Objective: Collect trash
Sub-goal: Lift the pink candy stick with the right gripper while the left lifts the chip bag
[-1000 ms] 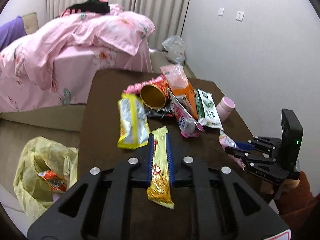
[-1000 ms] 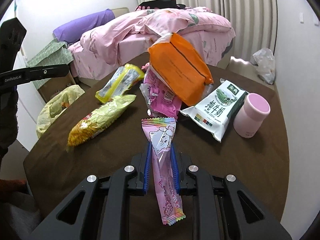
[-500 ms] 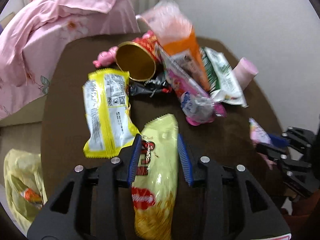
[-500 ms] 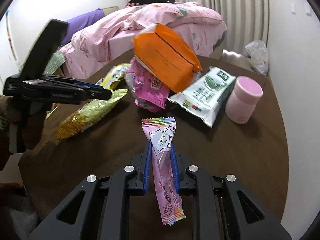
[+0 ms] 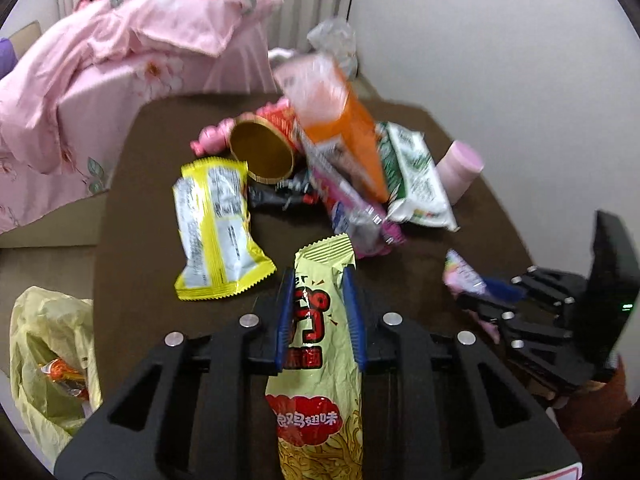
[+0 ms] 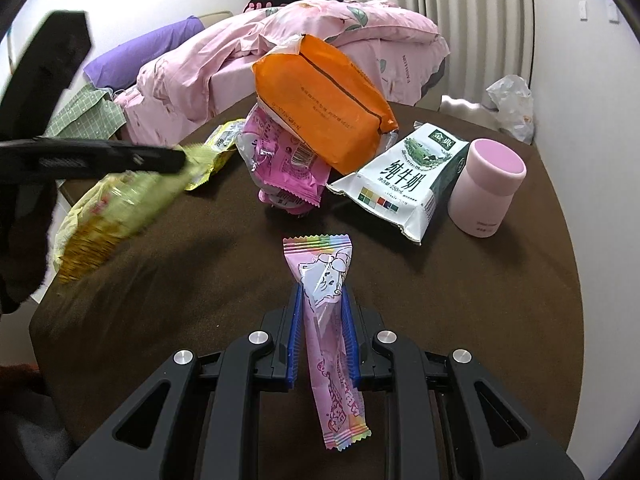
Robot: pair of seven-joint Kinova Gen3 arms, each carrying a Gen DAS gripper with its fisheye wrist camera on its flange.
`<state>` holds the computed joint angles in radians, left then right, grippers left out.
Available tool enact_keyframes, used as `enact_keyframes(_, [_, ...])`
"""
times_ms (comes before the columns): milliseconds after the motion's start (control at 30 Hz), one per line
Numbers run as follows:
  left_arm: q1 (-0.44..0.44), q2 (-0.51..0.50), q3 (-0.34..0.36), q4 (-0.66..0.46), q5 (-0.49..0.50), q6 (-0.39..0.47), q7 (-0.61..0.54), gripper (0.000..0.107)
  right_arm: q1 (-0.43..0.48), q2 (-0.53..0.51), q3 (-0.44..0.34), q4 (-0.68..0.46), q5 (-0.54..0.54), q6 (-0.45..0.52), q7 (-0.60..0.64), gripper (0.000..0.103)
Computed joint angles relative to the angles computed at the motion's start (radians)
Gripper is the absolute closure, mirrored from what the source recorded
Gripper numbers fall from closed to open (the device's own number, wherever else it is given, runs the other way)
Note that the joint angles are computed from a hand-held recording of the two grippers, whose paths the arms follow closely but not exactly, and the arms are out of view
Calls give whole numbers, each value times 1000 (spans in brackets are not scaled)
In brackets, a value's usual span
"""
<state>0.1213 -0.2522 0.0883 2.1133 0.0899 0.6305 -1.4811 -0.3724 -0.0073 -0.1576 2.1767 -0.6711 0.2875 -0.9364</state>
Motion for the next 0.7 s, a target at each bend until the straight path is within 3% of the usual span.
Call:
enact_keyframes(200, [-20,-122,32,3,-47,0,43,84,-20,-31,-2,-5,66,-7,-69,84])
enact_keyframes(433, [-6,-207,-21,16,-10,43,27,84,-66,-72,-19,-25,226,-6,-220,84])
enact_keyframes(567, [25,-219,-96,53,62,81,-13,84,-89,-84,-27,-41,304,9,-296,84])
enact_keyframes(700, [4,-183,-101,122,84,91,-29,84,-121,-82,-15,-40,308,11,-309,84])
